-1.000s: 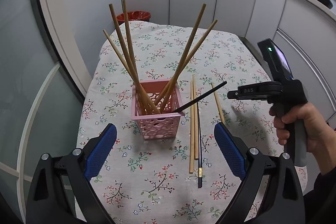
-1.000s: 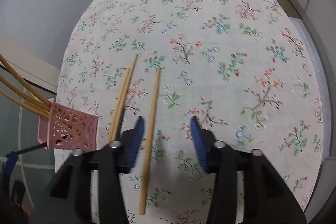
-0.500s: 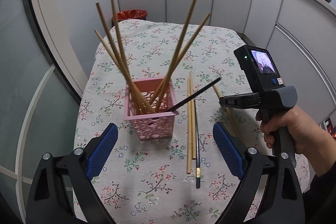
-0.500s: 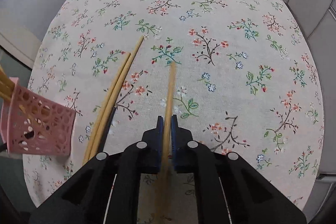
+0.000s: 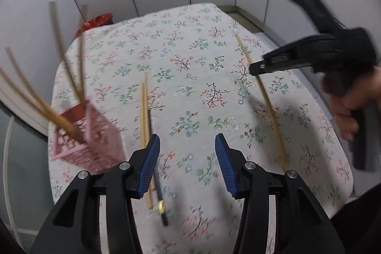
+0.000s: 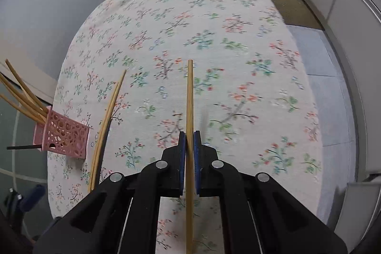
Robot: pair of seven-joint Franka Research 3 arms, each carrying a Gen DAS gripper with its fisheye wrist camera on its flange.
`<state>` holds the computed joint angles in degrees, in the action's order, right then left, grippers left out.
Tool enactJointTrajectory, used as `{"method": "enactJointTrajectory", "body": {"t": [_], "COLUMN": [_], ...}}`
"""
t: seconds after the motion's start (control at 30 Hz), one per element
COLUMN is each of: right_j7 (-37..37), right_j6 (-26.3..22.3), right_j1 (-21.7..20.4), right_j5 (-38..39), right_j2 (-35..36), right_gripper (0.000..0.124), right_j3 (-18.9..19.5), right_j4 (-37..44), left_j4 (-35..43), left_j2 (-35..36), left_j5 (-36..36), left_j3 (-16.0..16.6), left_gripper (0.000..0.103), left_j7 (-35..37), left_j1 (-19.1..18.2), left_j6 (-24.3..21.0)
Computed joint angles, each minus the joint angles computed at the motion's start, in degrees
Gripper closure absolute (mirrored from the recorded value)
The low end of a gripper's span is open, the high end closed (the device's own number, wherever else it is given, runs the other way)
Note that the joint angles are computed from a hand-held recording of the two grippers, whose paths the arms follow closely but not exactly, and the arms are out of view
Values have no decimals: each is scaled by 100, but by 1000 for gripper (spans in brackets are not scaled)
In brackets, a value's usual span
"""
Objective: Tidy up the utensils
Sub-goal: 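Grasp a wooden chopstick with the left tool while the right tool lifts its chopstick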
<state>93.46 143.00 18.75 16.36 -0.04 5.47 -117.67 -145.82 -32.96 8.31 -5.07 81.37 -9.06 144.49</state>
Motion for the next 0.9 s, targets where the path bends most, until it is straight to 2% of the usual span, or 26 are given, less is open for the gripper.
{"method": "enactJointTrajectory", "body": {"t": [0.1,0.2,0.3,0.4,0.53,0.6,0.73,0.8,0.9], "right_j7": [-172,-321,-492,-637,-806,-846,-855,-838,-816], "right_j6": [16,18,-41,-103,-214,-267,-282,-290,-310], "right_j1": [-69,-127,-202,-243,-272,-273,-269,-267,-260], "right_j5": [120,284,461,618,986,1034,1000,977,941], "right_j2": [-114,-200,-268,-244,-178,-129,-46,1,66], "right_gripper": [118,118,118,118,118,118,118,118,118], "right_j3": [-64,-104,-160,-176,-190,-175,-152,-144,-133], "right_j4": [-138,-245,-304,-272,-218,-172,-97,-61,2], "left_j4": [593,1322,2035,2511,2928,3061,3184,3151,3142], "left_j2": [903,1835,2603,3087,3507,3638,3827,3830,3864], "left_j5": [192,738,1045,1138,1273,1312,1399,1285,1172], "left_j3": [-215,-422,-388,-280,-181,-156,-108,-95,-87], "left_gripper": [64,68,73,74,75,81,85,92,94], "left_j7": [-357,-935,-1371,-1602,-1815,-1840,-1824,-1723,-1595], "left_j1": [220,547,677,719,764,775,804,850,888], "left_j6": [-96,-231,-566,-698,-750,-852,-934,-767,-616]}}
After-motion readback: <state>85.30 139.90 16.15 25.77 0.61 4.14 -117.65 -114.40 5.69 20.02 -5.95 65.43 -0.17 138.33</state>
